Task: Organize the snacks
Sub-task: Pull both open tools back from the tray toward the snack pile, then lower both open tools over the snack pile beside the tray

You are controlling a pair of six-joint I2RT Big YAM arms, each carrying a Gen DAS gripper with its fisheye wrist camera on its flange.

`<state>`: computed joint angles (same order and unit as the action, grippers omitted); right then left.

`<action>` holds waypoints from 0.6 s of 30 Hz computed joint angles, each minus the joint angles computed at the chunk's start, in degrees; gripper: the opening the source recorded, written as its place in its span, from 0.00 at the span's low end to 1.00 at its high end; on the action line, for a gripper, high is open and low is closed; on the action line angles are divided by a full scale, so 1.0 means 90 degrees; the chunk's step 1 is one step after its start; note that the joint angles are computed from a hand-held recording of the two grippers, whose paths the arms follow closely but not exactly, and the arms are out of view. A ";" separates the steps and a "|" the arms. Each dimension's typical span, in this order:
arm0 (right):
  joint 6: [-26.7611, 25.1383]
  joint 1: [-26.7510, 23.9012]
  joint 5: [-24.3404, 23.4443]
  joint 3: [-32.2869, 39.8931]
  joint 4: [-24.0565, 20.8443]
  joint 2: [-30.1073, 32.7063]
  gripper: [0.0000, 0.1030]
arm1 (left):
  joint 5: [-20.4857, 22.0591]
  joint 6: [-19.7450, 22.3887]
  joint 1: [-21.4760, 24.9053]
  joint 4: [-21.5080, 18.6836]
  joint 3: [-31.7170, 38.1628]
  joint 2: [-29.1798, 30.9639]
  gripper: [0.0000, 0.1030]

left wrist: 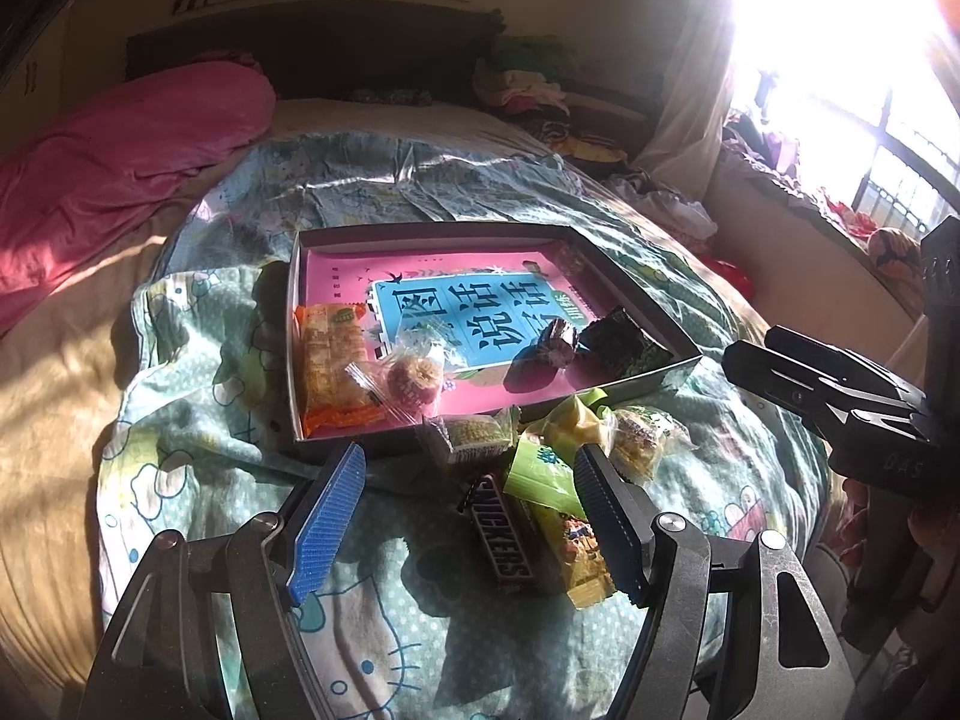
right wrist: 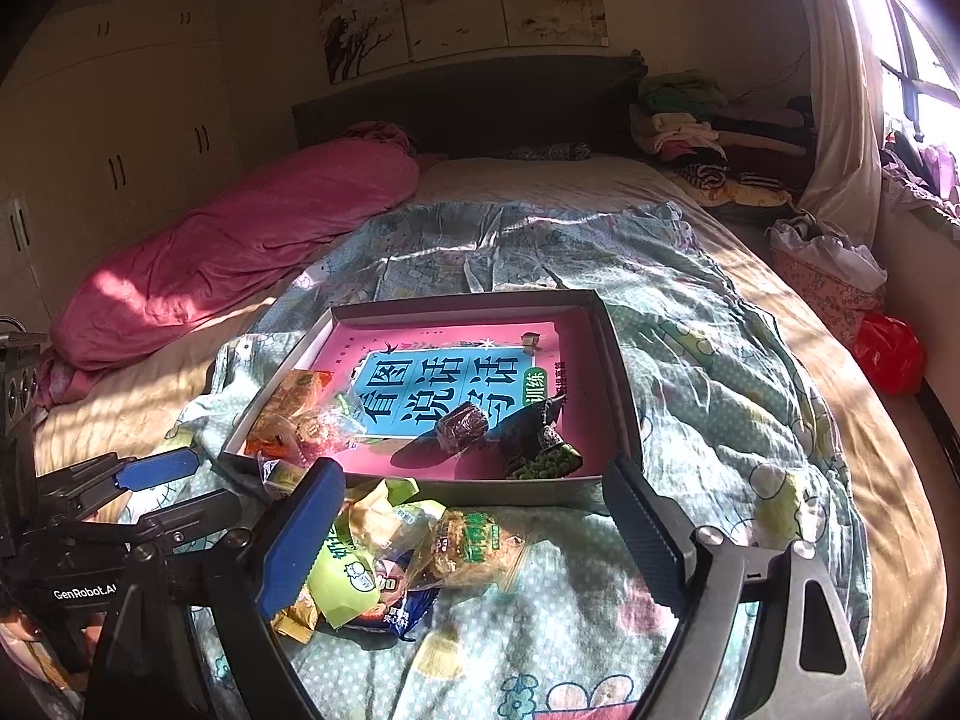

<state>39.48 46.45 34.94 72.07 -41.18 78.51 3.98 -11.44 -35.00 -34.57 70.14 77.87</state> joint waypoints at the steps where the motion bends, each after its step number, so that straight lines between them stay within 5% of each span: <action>1: 0.0010 0.0002 -0.0010 -0.0002 -0.0005 0.0003 0.85 | 0.0000 -0.0002 0.0000 -0.0018 -0.0001 -0.0003 0.72; 18: 0.0148 0.0084 -0.0185 -0.0129 0.0033 -0.0065 0.85 | -0.0176 0.0081 -0.0145 -0.0247 -0.0105 -0.0138 0.72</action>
